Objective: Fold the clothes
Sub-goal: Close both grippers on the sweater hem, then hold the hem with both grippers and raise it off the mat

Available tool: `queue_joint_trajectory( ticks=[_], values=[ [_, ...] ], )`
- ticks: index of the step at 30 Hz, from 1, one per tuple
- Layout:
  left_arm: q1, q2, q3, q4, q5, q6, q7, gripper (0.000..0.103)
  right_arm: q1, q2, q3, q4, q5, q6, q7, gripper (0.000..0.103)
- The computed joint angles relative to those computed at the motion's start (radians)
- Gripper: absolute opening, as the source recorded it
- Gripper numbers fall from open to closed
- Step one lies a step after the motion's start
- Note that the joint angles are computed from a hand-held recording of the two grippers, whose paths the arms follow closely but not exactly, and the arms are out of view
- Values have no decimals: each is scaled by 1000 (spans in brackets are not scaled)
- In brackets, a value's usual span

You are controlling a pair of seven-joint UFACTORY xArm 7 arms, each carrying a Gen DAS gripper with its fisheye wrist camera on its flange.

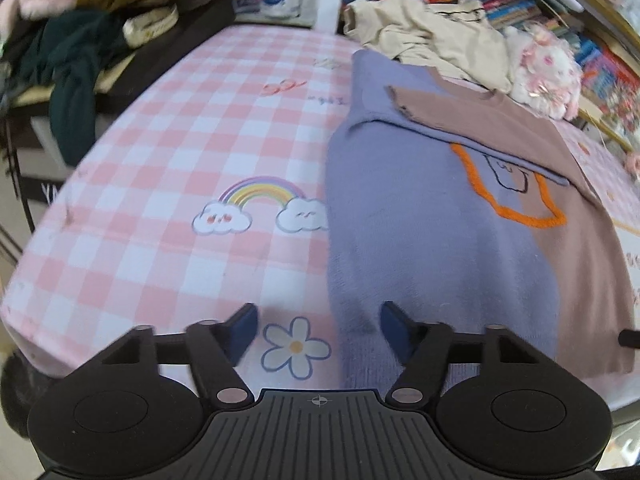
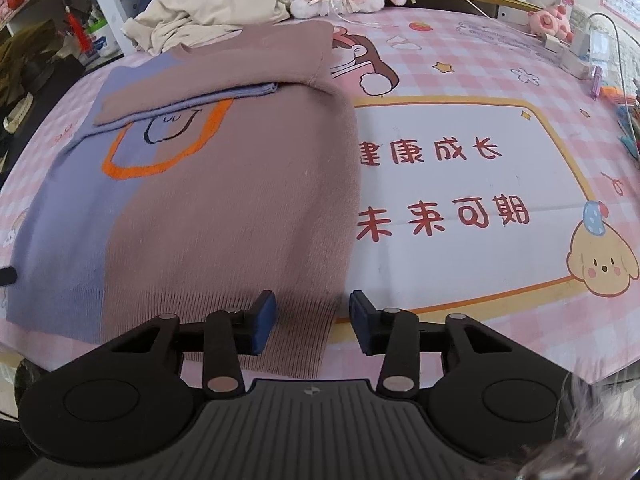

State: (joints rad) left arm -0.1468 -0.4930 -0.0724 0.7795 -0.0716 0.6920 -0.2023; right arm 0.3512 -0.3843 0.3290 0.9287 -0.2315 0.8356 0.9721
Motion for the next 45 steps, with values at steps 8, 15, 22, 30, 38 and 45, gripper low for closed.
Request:
queue_joint_trajectory(
  ticks=[8, 15, 22, 30, 38, 45],
  values=[
    [-22, 6, 30, -13, -56, -31, 47, 43, -4, 15, -2, 13, 2, 0, 15, 26],
    [-50, 32, 47, -1, -99, -48, 133, 17, -3, 27, -1, 23, -5, -2, 34, 13],
    [-66, 24, 43, 3, -121, -82, 197, 5, 1, 32, 10, 43, -42, -13, 52, 11],
    [-118, 51, 79, 35, -232, -60, 324, 24, 22, 67, -15, 61, 14, -124, -21, 23],
    [-99, 51, 122, 28, -360, 2, 337, 53, 15, 45, -33, 22, 83, -121, 30, 38],
    [-89, 74, 154, 34, -516, 13, 349, 50, -11, 19, -54, -53, 165, -243, 141, 43]
  ],
)
